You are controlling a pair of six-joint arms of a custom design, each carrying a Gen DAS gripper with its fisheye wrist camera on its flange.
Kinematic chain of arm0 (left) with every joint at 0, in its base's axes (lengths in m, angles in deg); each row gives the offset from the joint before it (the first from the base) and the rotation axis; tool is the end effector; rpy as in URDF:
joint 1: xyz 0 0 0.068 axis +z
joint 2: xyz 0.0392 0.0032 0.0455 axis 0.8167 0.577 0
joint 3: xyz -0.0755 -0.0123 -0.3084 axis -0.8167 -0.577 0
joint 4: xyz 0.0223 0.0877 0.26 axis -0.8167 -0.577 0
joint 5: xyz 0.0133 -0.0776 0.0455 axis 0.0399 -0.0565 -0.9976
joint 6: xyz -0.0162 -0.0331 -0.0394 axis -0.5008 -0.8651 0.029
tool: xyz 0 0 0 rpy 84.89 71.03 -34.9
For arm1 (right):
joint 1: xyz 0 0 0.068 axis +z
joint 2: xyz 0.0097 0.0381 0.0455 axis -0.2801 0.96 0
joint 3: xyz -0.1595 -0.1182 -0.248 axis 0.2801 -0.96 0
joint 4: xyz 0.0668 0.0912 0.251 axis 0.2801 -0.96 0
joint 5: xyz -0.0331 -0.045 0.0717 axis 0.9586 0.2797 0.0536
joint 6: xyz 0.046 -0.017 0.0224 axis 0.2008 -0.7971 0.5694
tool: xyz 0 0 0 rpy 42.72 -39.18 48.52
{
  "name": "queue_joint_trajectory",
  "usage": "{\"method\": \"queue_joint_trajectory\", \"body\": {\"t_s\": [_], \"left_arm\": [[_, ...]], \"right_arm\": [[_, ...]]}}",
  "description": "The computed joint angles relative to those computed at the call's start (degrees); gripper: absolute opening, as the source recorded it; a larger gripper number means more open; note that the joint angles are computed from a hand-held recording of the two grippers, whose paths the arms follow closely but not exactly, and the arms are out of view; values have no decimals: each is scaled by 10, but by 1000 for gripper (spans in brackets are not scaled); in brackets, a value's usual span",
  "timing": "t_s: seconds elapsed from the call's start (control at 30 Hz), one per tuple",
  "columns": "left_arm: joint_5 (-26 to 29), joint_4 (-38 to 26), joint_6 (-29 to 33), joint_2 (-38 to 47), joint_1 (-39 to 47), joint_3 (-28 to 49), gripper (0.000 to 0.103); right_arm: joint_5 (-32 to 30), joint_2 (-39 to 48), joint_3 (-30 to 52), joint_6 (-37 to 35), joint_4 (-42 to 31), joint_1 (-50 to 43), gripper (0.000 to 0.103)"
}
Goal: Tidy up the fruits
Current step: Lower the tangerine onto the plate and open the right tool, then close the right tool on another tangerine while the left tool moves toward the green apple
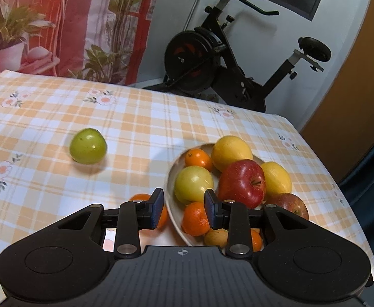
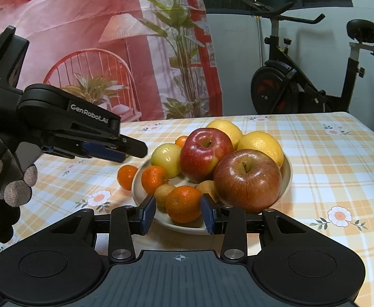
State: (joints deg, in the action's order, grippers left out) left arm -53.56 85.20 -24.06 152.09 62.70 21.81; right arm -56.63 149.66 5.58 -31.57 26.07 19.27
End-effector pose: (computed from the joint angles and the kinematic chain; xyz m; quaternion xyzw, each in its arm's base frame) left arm 0.2225 0.0238 0.2068 -0.0898 0.9022 -0.0957 0.4110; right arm 0.1861 0.1340 0.1195 -0.1573 0.8283 0.2385 0.4820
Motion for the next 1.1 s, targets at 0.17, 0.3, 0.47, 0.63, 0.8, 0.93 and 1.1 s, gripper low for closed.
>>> {"method": "queue_joint_trajectory", "body": {"t_s": [0.17,0.3,0.47,0.63,0.8,0.93,1.1], "left_arm": [[0,-14,24,-18,24,0,37],[10,-26,52,-30,58,1,37],[33,-42,87,-39,113,9,37],[59,-62,125,-43,172,27,37],[89,-81,163,-44,233,56,37],[115,-92,193,-42,280,84,37],[141,-82,207,-32,328,114,37]], "right_arm": [[-1,0,-2,0,5,-1,36],[-1,-4,-1,1,1,-1,36],[1,-8,-2,-1,-1,1,36],[6,-15,0,-3,-9,6,36],[8,-24,12,-5,-31,12,36],[5,-38,33,-16,-70,18,36],[-1,-52,73,-43,-131,30,36]]}}
